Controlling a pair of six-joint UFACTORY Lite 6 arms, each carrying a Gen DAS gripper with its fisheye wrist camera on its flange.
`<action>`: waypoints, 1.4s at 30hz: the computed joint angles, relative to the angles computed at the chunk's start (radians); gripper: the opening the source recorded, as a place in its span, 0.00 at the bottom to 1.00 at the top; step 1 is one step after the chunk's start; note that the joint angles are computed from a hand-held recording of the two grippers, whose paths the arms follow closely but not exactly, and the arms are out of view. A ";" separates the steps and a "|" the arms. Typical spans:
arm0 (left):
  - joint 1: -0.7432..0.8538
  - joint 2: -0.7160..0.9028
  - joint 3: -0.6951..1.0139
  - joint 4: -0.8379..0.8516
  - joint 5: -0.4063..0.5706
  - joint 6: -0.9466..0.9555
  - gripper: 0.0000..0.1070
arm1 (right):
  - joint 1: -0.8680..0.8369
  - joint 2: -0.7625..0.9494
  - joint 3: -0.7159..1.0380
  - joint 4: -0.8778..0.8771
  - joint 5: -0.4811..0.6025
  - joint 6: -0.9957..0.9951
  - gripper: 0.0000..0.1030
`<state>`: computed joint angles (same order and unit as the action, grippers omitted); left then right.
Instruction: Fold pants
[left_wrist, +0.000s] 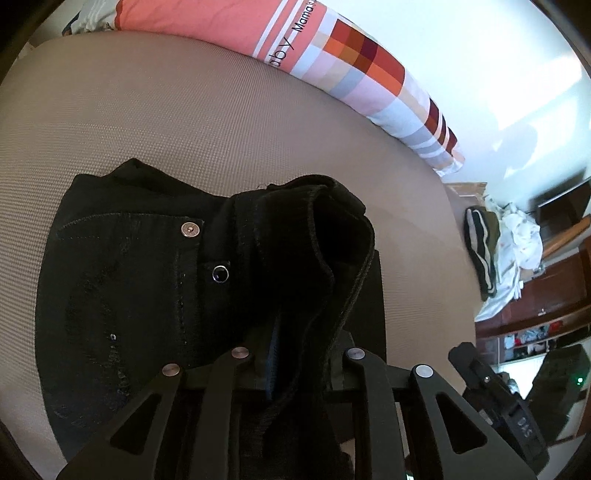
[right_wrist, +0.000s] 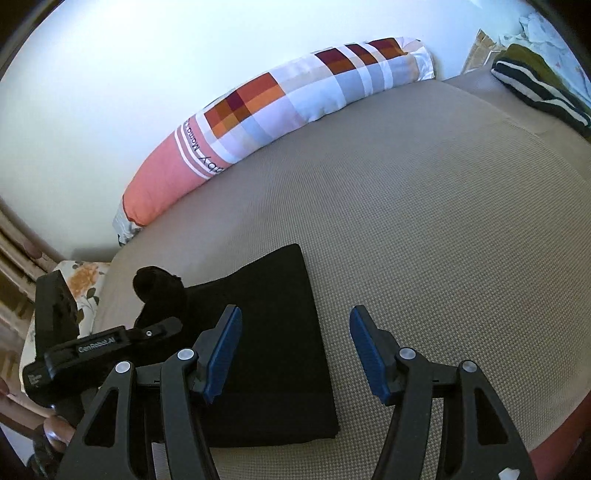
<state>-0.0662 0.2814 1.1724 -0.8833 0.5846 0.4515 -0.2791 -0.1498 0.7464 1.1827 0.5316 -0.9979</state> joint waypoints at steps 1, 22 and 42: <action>-0.007 -0.003 -0.006 -0.003 -0.007 -0.002 0.24 | 0.001 0.004 0.003 0.000 0.002 0.000 0.58; 0.225 -0.385 -0.339 0.276 -0.153 0.009 0.62 | 0.048 0.497 0.373 -0.045 0.404 0.021 0.61; 0.341 -0.294 -0.367 0.279 -0.162 0.023 0.62 | 0.162 0.838 0.722 -0.023 0.454 -0.005 0.57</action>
<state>0.2743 -0.0128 0.8056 -0.6046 0.4231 0.4742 -0.1173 0.6886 1.4681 1.1602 0.9856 -1.0030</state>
